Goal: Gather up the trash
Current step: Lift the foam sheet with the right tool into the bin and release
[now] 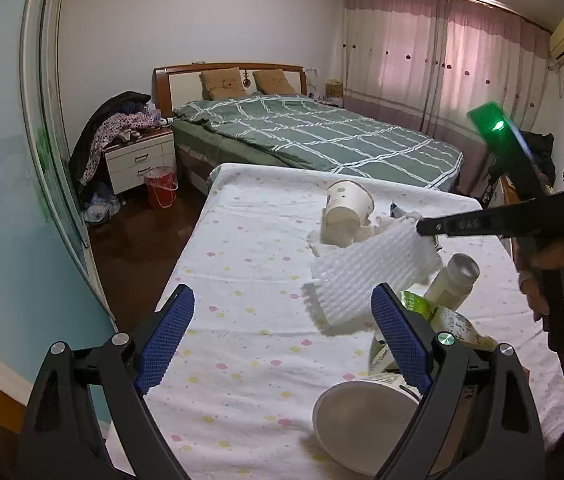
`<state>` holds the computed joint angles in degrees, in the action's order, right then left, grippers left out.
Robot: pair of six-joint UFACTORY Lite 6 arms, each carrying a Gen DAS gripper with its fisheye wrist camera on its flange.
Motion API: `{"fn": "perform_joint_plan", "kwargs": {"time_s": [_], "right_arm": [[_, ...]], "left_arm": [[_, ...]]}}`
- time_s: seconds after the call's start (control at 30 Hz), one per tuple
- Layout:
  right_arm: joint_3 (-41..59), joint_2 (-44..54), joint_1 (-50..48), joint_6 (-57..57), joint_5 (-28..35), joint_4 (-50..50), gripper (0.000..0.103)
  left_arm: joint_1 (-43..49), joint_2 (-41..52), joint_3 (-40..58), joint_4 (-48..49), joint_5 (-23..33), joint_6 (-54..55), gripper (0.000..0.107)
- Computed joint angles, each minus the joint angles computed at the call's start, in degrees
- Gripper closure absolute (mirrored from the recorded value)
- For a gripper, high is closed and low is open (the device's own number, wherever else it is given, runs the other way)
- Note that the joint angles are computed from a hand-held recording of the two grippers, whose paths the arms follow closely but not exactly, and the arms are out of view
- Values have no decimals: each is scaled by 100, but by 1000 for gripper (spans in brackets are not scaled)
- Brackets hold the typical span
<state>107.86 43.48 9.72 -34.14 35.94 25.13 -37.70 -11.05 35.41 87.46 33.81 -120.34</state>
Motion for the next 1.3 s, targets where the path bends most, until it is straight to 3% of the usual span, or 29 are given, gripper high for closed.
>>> {"fn": "perform_joint_plan", "kwargs": {"time_s": [0.33, 0.7, 0.93, 1.1, 1.3], "right_arm": [[-2506, -2464, -822, -2051, -743, 2127, 96], [-4474, -4431, -3513, -4430, -20, 4128, 96], [-4810, -4132, -5406, -5471, 292, 4679, 96], [-4563, -3327, -6097, -5984, -133, 4983, 96], [-4152, -2287, -6191, -6325, -907, 5276, 96]], "left_arm": [[-568, -190, 46, -275, 371, 188, 18], [-1496, 230, 473, -416, 732, 132, 18], [-1975, 764, 1008, -521, 778, 216, 18], [-2328, 1162, 1379, -585, 758, 334, 18], [-2664, 1740, 1767, -678, 447, 466, 18]]}}
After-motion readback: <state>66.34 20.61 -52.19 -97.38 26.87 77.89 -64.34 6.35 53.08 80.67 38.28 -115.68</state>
